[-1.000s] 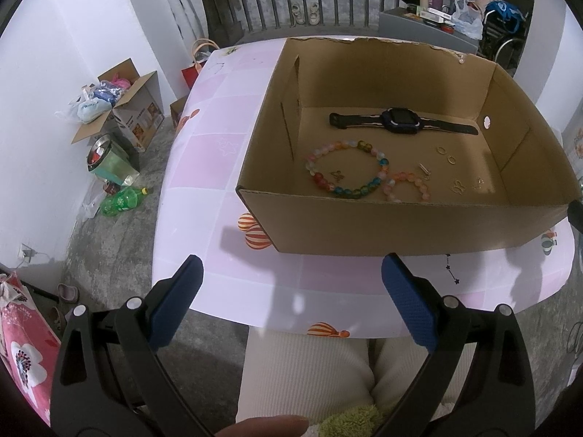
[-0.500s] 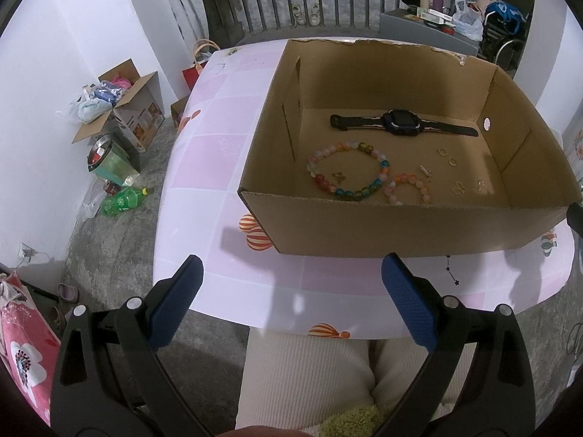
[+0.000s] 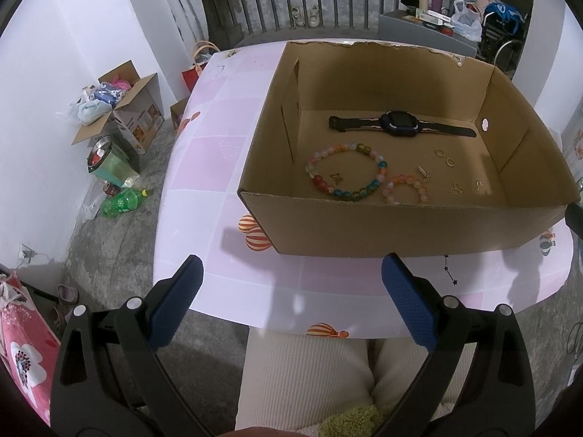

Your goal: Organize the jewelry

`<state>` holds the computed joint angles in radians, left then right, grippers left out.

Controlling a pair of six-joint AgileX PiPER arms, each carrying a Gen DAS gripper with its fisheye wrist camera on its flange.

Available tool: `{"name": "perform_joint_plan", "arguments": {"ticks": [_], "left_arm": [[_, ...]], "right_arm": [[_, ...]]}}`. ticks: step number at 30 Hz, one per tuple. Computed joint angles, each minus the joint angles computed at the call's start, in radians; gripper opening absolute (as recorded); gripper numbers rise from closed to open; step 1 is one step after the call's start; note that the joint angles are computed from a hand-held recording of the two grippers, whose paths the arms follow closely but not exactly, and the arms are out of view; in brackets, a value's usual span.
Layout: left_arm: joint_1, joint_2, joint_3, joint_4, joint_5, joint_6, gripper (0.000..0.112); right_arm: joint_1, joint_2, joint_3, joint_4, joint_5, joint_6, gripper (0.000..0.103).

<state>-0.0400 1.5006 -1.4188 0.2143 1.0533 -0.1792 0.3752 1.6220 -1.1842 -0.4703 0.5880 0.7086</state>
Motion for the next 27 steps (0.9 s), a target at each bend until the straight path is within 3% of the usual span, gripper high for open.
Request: {"name": "perform_joint_plan", "arguments": {"ticks": [27], "left_arm": [[-0.003, -0.001, 0.003, 0.002, -0.003, -0.004, 0.095]], "right_arm": [[0.006, 0.001, 0.000, -0.006, 0.001, 0.009, 0.096]]}}
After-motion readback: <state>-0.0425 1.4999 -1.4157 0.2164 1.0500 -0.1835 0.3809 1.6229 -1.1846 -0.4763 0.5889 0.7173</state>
